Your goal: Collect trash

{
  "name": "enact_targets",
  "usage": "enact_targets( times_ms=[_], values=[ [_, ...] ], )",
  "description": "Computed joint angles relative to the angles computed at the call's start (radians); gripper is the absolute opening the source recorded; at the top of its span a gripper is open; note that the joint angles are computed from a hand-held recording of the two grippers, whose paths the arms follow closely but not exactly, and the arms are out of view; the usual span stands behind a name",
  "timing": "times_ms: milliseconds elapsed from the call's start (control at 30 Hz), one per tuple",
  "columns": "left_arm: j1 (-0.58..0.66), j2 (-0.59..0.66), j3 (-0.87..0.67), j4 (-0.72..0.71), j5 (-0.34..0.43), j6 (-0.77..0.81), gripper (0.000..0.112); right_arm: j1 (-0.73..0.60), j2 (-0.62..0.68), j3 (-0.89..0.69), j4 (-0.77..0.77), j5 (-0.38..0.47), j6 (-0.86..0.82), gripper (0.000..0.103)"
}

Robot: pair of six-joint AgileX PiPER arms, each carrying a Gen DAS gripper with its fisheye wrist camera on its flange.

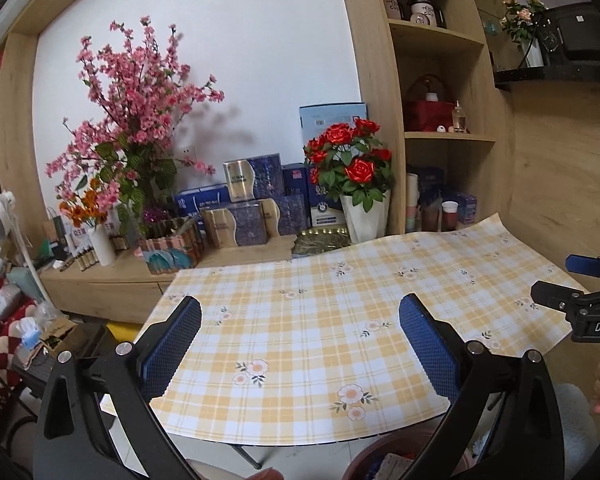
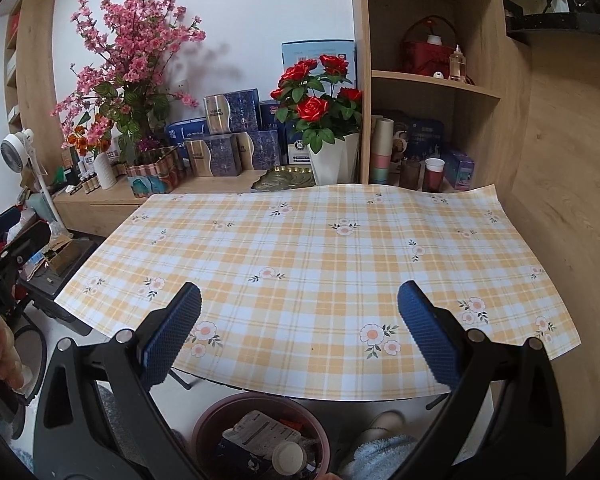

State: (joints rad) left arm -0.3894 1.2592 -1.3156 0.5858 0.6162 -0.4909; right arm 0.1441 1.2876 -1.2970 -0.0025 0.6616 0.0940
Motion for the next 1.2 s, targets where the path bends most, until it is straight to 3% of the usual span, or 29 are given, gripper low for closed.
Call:
enact_targets(
  times_ms=[667, 1200],
  values=[
    [0.032, 0.004, -0.039, -0.166, 0.027, 0.103, 0.097, -0.002, -0.029, -0.002, -0.02, 0.003, 0.021, 0.097],
    [0.032, 0.01, -0.052, -0.146, 0.056, 0.089, 0.097, 0.002, -0.031, 0.002, -0.023, 0.001, 0.027, 0.097]
  ],
)
